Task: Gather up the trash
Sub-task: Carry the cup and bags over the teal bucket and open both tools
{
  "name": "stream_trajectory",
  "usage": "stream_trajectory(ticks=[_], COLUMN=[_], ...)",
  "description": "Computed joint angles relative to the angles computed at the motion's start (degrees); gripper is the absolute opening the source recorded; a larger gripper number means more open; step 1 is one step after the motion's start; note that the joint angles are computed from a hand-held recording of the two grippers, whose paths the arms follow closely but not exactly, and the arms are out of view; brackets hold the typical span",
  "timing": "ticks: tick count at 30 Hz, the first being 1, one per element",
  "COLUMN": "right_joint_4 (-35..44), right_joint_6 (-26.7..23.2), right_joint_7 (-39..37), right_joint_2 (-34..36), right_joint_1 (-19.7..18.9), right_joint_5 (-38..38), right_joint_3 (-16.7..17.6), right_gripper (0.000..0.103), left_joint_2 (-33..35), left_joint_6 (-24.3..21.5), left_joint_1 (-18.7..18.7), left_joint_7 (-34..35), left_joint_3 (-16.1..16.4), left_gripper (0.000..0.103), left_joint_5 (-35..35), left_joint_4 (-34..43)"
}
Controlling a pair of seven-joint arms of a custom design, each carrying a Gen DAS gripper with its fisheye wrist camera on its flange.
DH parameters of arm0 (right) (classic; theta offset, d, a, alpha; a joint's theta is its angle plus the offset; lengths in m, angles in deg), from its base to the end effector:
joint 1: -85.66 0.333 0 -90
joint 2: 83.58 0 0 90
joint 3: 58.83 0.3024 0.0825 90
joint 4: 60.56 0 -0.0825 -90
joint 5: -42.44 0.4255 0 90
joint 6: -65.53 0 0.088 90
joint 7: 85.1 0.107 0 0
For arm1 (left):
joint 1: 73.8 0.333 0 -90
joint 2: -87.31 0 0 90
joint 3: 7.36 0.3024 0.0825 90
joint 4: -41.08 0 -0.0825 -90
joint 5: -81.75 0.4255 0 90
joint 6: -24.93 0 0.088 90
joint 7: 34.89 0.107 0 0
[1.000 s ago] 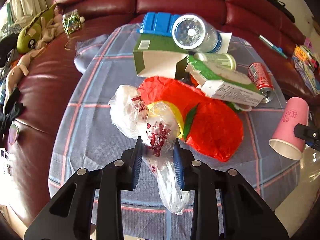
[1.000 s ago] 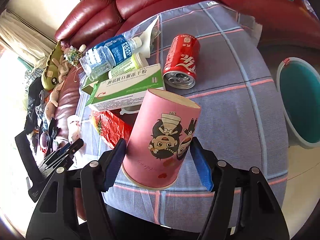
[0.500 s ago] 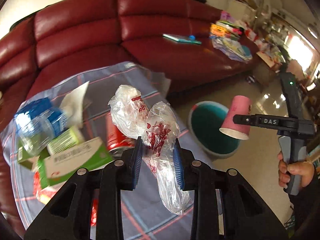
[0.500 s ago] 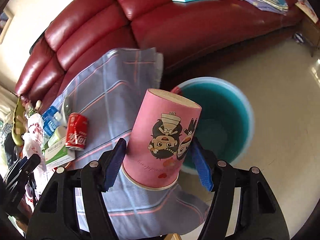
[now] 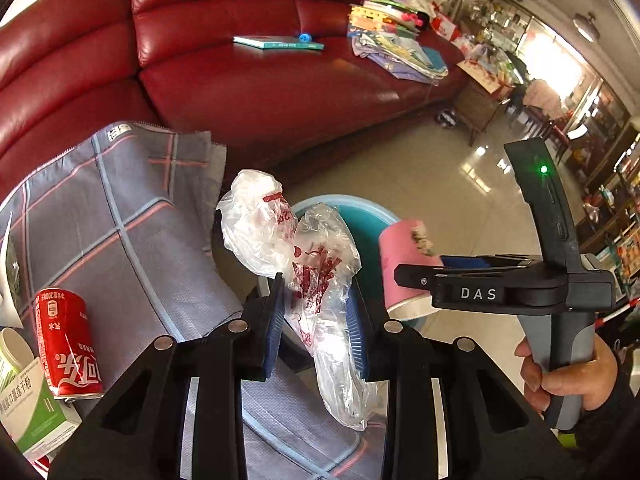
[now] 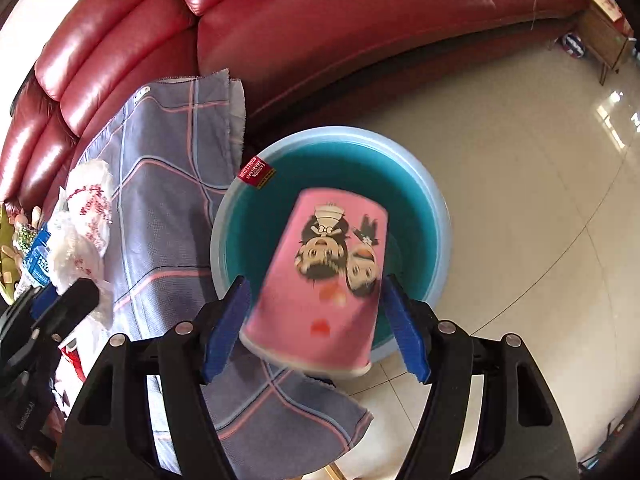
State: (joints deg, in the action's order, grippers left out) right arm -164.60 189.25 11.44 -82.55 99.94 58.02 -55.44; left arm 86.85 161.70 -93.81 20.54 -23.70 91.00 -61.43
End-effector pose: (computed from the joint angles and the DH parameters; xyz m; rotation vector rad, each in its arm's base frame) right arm 0.6049 0.2038 0.5311 -2.0088 1.8548 0.0472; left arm 0.5215 -0.3826 0.5900 -1.8515 2.0777 -0.8221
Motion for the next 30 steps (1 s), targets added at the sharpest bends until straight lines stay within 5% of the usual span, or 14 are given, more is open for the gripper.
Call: stream_trajectory(ticks=[8, 16, 18, 20, 26, 30], right_joint_4=[-1.06, -2.20, -2.58, -2.58, -2.24, -0.93], right_joint_6=[1.78, 2.21, 2.43, 2.33, 1.27, -0.36], right_joint_7=[2.46, 7.39, 8.16, 8.59, 9.94, 10.51], right_joint_2=[-1.60, -3.41, -3.88, -3.94, -3.97, -3.25], right_joint_1=[-0.14, -0.29, -0.47, -0.54, -0.62, -0.32], right_joint_5=[-2.73, -7.01, -7.59, -8.14, -9.52, -11.11], right_joint_3=[-0.20, -0.69, -0.86, -0.92, -0.92, -0.56], right_gripper=[0.091, 0.092, 0.092, 0.092, 0.092, 0.092], left_joint_2=[2.63, 9.99, 11.82, 12.67, 11.18, 9.20], left_joint_6=[-1.32, -4.06, -5.24, -5.75, -4.76, -4.90], left_joint_1=[-0.58, -2.60, -3.42, -4.50, -5.37, -4.92], left_joint_7=[0.26, 3.65, 4.19, 3.11, -0.35, -1.66], left_joint_3=[0.18, 0.85, 1.30, 2.03, 2.92, 2.79], left_gripper=[0.030, 0.033, 0.041, 0.063, 0.089, 0.094], left_joint_5=[0.36, 0.22, 0.85, 3.15, 6.50, 7.39], left_joint_4=[2.42, 9.64, 11.82, 12.87, 11.17, 9.23])
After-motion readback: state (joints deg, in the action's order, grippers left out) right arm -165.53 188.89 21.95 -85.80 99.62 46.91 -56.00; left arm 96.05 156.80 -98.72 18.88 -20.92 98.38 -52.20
